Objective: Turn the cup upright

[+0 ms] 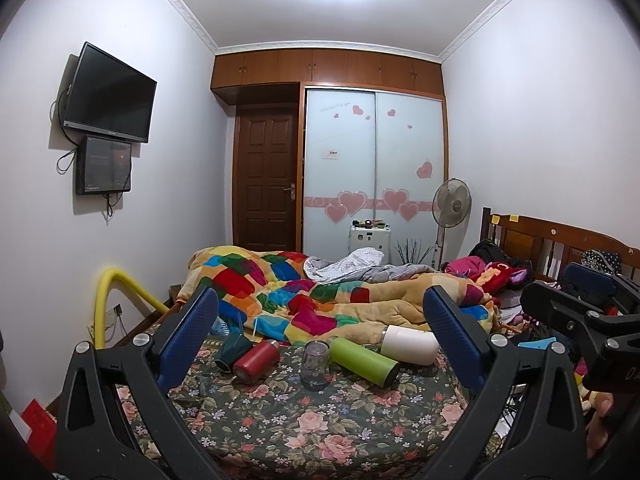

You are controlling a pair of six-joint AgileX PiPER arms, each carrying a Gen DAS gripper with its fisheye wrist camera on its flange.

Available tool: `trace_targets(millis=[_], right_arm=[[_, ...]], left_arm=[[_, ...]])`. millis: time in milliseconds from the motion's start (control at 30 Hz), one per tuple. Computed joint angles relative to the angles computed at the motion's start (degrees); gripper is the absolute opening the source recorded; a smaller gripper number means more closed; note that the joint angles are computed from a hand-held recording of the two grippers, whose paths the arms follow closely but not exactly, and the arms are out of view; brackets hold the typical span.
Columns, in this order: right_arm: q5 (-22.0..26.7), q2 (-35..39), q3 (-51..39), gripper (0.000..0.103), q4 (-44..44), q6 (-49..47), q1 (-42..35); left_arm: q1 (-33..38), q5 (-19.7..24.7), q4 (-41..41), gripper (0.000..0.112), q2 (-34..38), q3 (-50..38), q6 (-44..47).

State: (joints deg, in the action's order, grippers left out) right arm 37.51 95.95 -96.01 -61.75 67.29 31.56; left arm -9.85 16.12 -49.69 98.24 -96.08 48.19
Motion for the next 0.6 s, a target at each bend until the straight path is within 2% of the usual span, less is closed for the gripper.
trace_targets(millis=[367,600], right_arm=[[0.3,2.0,-2.2,0.103,3.3,-2.7,-0.9],[0.3,4.8,-4.7,0.103,7.6,-6.2,-3.1]], left_arm=[[0.0,0.4,4.3,0.103,2.3,-2.0,-4.7],[0.8,3.9,10.1,0.103,8.1,-8.2,-11.8]])
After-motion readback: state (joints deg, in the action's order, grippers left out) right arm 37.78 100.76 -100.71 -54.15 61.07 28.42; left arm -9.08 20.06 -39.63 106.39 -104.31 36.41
